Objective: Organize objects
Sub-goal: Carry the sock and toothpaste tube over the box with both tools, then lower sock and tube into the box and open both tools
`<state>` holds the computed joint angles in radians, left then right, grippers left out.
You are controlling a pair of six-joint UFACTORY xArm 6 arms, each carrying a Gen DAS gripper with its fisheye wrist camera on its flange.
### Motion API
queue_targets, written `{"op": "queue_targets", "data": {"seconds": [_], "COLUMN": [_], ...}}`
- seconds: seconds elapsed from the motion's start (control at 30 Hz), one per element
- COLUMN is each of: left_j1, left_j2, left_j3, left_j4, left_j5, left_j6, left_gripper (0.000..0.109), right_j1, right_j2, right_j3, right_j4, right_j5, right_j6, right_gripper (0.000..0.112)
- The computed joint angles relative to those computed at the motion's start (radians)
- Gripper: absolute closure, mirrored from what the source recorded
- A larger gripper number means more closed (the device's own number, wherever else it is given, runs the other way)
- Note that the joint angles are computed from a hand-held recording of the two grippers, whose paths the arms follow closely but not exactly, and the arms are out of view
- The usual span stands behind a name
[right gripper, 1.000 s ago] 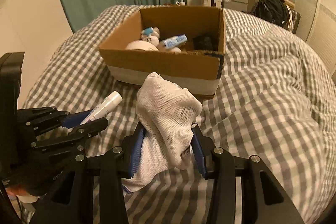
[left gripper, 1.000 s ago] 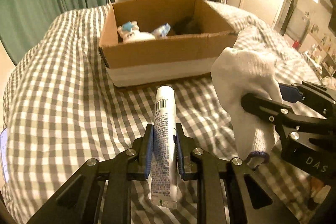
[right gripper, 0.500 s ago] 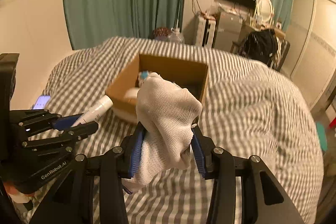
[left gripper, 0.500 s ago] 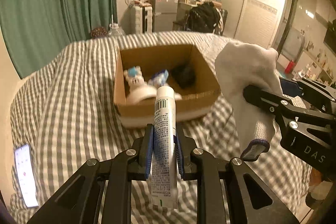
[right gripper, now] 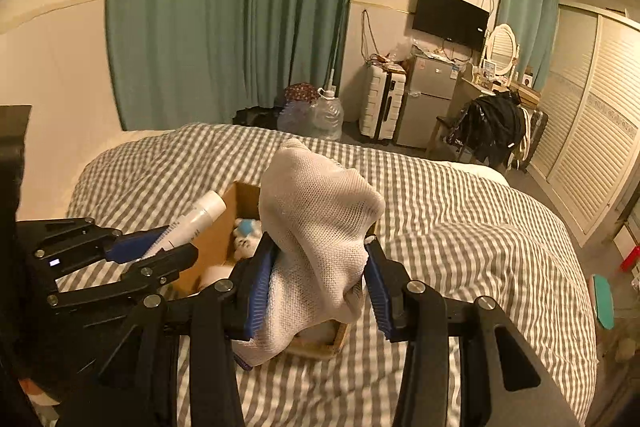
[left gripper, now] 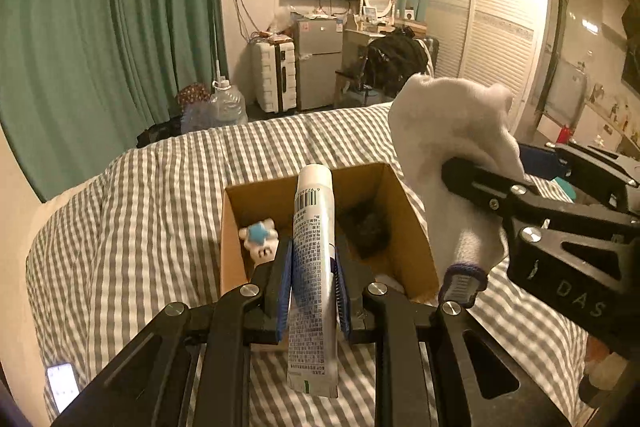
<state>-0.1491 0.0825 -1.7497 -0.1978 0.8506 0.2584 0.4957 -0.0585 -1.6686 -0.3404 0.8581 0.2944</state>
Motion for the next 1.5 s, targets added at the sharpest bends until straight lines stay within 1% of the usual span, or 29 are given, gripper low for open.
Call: {"op": "queue_targets", "data": {"seconds": [0.3, 0.43, 0.53, 0.67, 0.77, 0.87, 0.93, 0.97, 1.03, 1.07, 1.13, 1.17, 1.2, 1.23, 1.33, 1.4, 1.43, 1.5], "left_j1": [-0.022, -0.016, -0.014, -0.011, -0.007, -0.004, -0.004, -0.004, -0.002, 0.001, 0.003, 0.002, 0.001, 0.001, 0.005, 0.012, 0.016, 0.018], "left_j2": [0.255, 0.357, 0.391, 0.424, 0.437, 0.462, 0.470, 0.467, 0.471, 0.484, 0.501, 0.513, 0.503, 0.496, 0.489, 0.473, 0.458, 0.446], "left_j3": [-0.275, -0.374, -0.387, -0.389, -0.388, -0.421, -0.430, -0.424, -0.431, -0.454, -0.489, -0.517, -0.505, -0.500, -0.518, -0.522, -0.518, -0.534], "left_j4": [0.100, 0.098, 0.100, 0.105, 0.090, 0.085, 0.087, 0.087, 0.077, 0.072, 0.069, 0.077, 0.085, 0.088, 0.071, 0.027, 0.004, -0.004], "left_j5": [0.079, 0.126, 0.134, 0.137, 0.127, 0.147, 0.150, 0.145, 0.147, 0.159, 0.176, 0.185, 0.171, 0.160, 0.160, 0.166, 0.164, 0.168], "left_j6": [-0.066, -0.094, -0.098, -0.098, -0.091, -0.095, -0.095, -0.094, -0.092, -0.096, -0.103, -0.113, -0.122, -0.129, -0.133, -0.116, -0.108, -0.109], "left_gripper": [0.089, 0.089, 0.089, 0.089, 0.089, 0.089, 0.089, 0.088, 0.086, 0.084, 0.072, 0.058, 0.046, 0.044, 0.041, 0.035, 0.035, 0.029], "right_j1": [-0.084, -0.100, -0.108, -0.128, -0.132, -0.138, -0.140, -0.143, -0.151, -0.154, -0.153, -0.155, -0.156, -0.158, -0.165, -0.167, -0.168, -0.168], "right_j2": [0.236, 0.320, 0.350, 0.352, 0.352, 0.350, 0.346, 0.341, 0.331, 0.325, 0.316, 0.314, 0.311, 0.308, 0.302, 0.288, 0.276, 0.260], "right_j3": [-0.237, -0.295, -0.287, -0.228, -0.202, -0.185, -0.176, -0.165, -0.150, -0.143, -0.137, -0.138, -0.138, -0.139, -0.155, -0.161, -0.157, -0.162], "right_j4": [0.149, 0.199, 0.212, 0.274, 0.282, 0.278, 0.287, 0.293, 0.311, 0.308, 0.299, 0.301, 0.302, 0.298, 0.288, 0.274, 0.269, 0.262], "right_j5": [0.053, 0.065, 0.054, 0.013, -0.004, -0.024, -0.039, -0.053, -0.078, -0.089, -0.104, -0.110, -0.115, -0.120, -0.112, -0.108, -0.109, -0.104], "right_j6": [-0.122, -0.155, -0.166, -0.186, -0.188, -0.179, -0.173, -0.170, -0.168, -0.161, -0.144, -0.141, -0.137, -0.129, -0.107, -0.081, -0.070, -0.060], "right_gripper": [0.070, 0.070, 0.070, 0.070, 0.068, 0.064, 0.057, 0.056, 0.049, 0.049, 0.048, 0.047, 0.045, 0.042, 0.042, 0.042, 0.042, 0.040]}}
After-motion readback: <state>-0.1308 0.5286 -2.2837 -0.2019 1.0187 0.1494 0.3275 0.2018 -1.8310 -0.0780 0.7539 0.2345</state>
